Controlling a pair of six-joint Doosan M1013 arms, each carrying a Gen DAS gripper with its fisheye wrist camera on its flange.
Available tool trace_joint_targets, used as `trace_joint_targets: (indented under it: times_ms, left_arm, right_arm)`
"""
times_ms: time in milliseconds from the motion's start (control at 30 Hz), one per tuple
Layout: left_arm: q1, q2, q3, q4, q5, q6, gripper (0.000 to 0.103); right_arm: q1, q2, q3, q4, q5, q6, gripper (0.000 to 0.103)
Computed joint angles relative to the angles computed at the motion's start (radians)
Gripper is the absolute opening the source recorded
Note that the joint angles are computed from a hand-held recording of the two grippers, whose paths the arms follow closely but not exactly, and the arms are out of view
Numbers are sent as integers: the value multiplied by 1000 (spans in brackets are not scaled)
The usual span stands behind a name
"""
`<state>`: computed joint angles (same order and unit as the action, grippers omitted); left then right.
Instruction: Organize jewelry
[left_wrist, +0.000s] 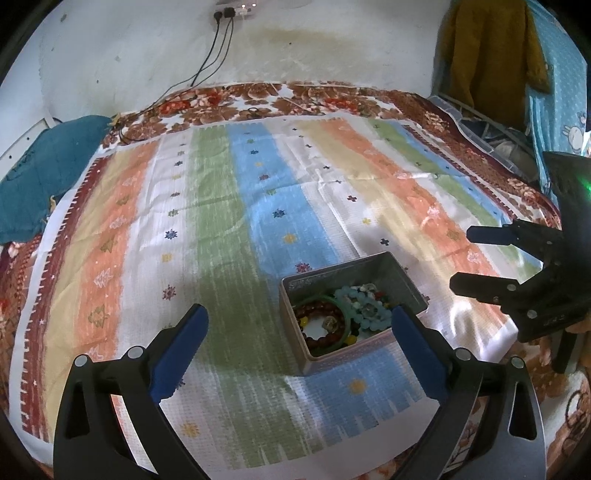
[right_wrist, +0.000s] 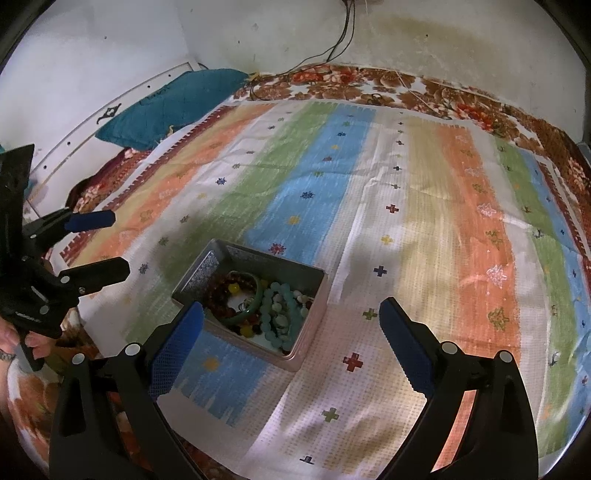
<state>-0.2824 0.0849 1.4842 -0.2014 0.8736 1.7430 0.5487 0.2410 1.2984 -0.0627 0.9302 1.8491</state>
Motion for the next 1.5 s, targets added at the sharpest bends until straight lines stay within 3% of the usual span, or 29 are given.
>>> trace_joint_targets:
  times_ms: [333, 1267, 1500]
  left_arm:
    - [-4, -3, 3, 18, -8, -2, 97]
    - [-12, -6, 7, 14, 0, 24, 97]
    - [-5, 6, -6, -5, 38, 26, 97]
  right_arm:
    - [-1, -6, 7, -11, -19, 17, 98]
    - [-6, 10, -7, 28, 22, -7, 98]
    - [-8, 16, -15, 41, 42, -10, 98]
